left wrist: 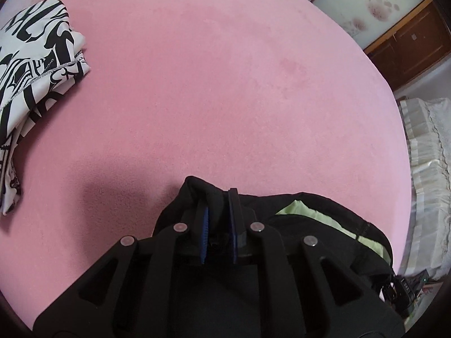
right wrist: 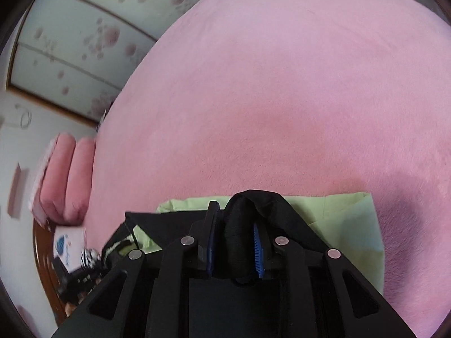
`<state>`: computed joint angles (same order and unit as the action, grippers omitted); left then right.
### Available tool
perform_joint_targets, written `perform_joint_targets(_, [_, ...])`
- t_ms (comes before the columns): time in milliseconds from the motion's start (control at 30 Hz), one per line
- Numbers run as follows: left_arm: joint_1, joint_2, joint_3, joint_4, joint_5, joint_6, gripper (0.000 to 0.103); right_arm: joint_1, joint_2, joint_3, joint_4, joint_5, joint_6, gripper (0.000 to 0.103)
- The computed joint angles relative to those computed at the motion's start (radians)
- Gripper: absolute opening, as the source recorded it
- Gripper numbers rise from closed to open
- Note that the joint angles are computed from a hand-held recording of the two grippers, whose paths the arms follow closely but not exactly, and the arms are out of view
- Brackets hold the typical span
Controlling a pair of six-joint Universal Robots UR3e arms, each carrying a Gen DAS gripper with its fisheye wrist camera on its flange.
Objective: Fold large clothes
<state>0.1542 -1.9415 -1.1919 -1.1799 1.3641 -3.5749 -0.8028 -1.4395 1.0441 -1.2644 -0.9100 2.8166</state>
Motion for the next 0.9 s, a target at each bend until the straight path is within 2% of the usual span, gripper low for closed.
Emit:
perform_joint_targets(33, [0.005, -0.002, 0.033, -0.049, -0.006, 0.024, 0.012, -0.003, 0.02, -0.067, 0.065, -0.001, -0.037, 0.031])
perform_joint_targets(100, [0.008, 0.013, 0.061, -0.109, -0.002, 0.069, 0.023, -0.018, 0.024, -0.134, 0.139, -0.017, -0.095, 0.046])
perform_joint_targets(133, [0.006, 0.021, 0.079, -0.138, 0.016, 0.093, 0.044, -0.025, 0.011, -0.16, 0.151, -0.041, -0.129, 0.053])
perform_joint_targets(167, [0.0, 0.036, 0.09, -0.162, 0.042, 0.116, 0.062, -0.037, -0.016, -0.16, 0.152, -0.056, -0.157, 0.069])
perform_joint_targets(200, [-0.002, 0.054, 0.077, -0.158, 0.059, 0.133, 0.066, -0.06, -0.054, -0.141, 0.144, -0.061, -0.19, 0.079])
perform_joint_targets(233, [-0.007, 0.086, 0.052, -0.147, 0.077, 0.148, 0.066, -0.086, -0.091, -0.125, 0.153, -0.059, -0.224, 0.08])
perform_joint_targets(300, [-0.006, 0.151, 0.001, -0.161, 0.098, 0.192, 0.066, -0.149, -0.153, -0.128, 0.239, -0.058, -0.302, 0.08])
perform_joint_targets(467, [0.013, 0.32, -0.186, -0.276, 0.047, 0.275, 0.067, -0.387, -0.327, -0.081, 0.551, -0.115, -0.587, 0.08])
perform_joint_targets(567, [0.024, 0.424, -0.323, -0.319, 0.023, 0.305, 0.066, -0.572, -0.427, 0.009, 0.69, -0.17, -0.809, 0.08])
perform_joint_targets(667, [0.042, 0.516, -0.467, -0.329, -0.015, 0.324, 0.066, -0.783, -0.531, 0.088, 0.806, -0.219, -1.087, 0.08])
perform_joint_targets(733, [0.034, 0.542, -0.517, -0.309, -0.007, 0.316, 0.066, -0.843, -0.576, 0.128, 0.84, -0.221, -1.19, 0.079])
perform_joint_targets(767, [0.029, 0.55, -0.538, -0.295, -0.003, 0.313, 0.066, -0.851, -0.586, 0.141, 0.845, -0.222, -1.21, 0.076])
perform_joint_targets(800, [0.025, 0.555, -0.56, -0.275, -0.001, 0.311, 0.066, -0.846, -0.583, 0.15, 0.838, -0.222, -1.216, 0.065])
perform_joint_targets(833, [0.015, 0.57, -0.591, -0.256, 0.002, 0.307, 0.066, -0.838, -0.58, 0.161, 0.832, -0.23, -1.224, 0.06])
perform_joint_targets(867, [0.005, 0.564, -0.6, -0.237, 0.014, 0.3, 0.066, -0.818, -0.593, 0.18, 0.802, -0.239, -1.214, 0.049])
perform_joint_targets(900, [-0.024, 0.572, -0.61, -0.227, 0.026, 0.276, 0.066, -0.781, -0.6, 0.199, 0.76, -0.235, -1.181, 0.034])
